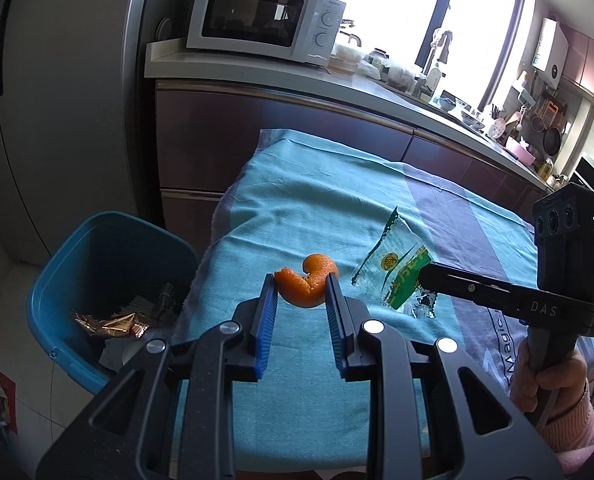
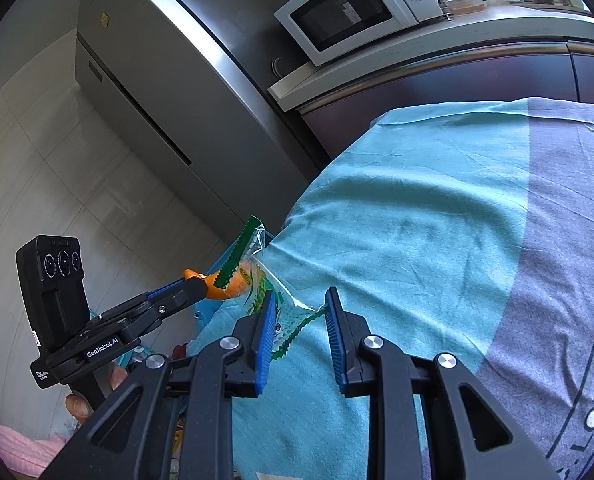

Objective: Collect trash
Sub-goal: 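Carry the carrot piece and wrapper over to the teal bin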

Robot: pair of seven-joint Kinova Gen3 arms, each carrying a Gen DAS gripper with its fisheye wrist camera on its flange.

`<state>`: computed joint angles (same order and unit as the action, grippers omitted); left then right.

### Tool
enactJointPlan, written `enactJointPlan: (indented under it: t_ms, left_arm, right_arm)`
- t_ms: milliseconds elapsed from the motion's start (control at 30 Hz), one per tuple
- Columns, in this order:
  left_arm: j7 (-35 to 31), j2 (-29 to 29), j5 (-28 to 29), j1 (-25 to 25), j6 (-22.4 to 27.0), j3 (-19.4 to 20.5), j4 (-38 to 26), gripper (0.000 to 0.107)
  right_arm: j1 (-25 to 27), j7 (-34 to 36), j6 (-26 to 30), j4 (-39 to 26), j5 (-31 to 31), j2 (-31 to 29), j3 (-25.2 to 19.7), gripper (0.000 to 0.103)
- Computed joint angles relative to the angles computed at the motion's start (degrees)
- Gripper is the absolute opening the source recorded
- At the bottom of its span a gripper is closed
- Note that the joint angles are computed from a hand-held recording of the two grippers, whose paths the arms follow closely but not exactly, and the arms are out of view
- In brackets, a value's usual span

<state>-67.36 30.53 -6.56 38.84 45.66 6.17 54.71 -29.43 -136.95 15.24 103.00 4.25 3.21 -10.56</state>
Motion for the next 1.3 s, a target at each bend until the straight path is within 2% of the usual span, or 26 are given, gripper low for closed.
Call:
enactJointPlan:
  t_ms: [433,800,867,1300]
  left_arm:
    - [2.1,-1.3,-1.2,-0.4,-0.8,-0.9,1.9,0.025]
    - [3.8,-2.2,-2.4,-0.7,-1.5,-1.3,3.4,0.024]
    - [4.2,-2.3,-2.8,-0.8,-1.6,-1.4,3.6,0.016]
    - [5.0,-2.7,-2.4,-2.5,-2.1,-1.1,4.8,0.014]
  right_arm:
    - [1.0,8.4,0.8,-3.3,-6.6,2.6,-0.9,0.023]
    - [0.5,11.9,2.1,-6.0,-8.6,4.2,-0.8,0.023]
    - [0.4,12.4,2.5,-6.7,-8.8,4.7,-0.8,0.023]
    - [1.3,17.8,4.6,-11.1,-12.6,7.7,-1.8,0.023]
